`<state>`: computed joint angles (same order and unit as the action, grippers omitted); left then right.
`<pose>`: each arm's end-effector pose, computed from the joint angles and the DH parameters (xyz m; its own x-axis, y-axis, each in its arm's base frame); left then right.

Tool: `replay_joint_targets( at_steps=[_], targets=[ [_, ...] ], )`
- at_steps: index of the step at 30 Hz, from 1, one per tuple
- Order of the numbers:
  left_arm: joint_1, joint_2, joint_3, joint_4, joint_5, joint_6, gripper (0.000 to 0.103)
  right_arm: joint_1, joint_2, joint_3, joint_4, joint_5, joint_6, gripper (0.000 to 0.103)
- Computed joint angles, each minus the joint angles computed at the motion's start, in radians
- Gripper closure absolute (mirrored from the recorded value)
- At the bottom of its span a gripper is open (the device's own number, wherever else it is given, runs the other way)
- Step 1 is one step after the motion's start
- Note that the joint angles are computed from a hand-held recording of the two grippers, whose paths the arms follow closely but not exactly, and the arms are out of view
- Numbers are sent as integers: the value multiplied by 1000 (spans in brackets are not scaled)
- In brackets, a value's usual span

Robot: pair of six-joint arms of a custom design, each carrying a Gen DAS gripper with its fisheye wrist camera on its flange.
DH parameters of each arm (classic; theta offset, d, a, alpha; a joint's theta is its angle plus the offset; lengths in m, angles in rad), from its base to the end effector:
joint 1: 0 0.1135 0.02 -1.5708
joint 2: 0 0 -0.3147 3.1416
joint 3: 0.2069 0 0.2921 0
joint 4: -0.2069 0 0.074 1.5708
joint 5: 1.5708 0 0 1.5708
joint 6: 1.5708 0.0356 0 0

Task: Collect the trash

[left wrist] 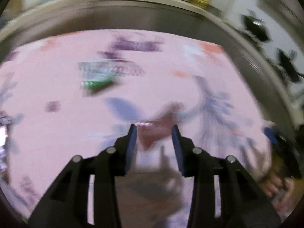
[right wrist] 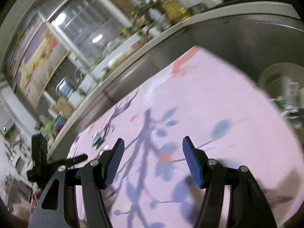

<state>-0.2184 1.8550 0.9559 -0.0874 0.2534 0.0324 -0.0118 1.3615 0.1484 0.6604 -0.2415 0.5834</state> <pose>0.3817 -0.0939 0.1387 -0.8027 0.2103 -0.5581 0.3710 0.9088 -0.1911 0.2034 0.0061 0.1176 -0.5439 0.5413 -0.6412 0.1289 0.8089 0.5736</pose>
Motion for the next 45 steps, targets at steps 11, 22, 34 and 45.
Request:
replay_joint_targets(
  at_steps=[11,22,34,45],
  targets=[
    [135,-54,-105,168,-163,61,67,366,151,161,-80,172,50,41],
    [175,-51,-128,246,-191,83,67,464,212,241,-142,238,77,41],
    [200,-57,-158,314,-227,100,58,495,253,271,-147,250,96,41],
    [199,-82,-180,343,-238,98,58,525,262,266,-152,325,151,41]
  ],
)
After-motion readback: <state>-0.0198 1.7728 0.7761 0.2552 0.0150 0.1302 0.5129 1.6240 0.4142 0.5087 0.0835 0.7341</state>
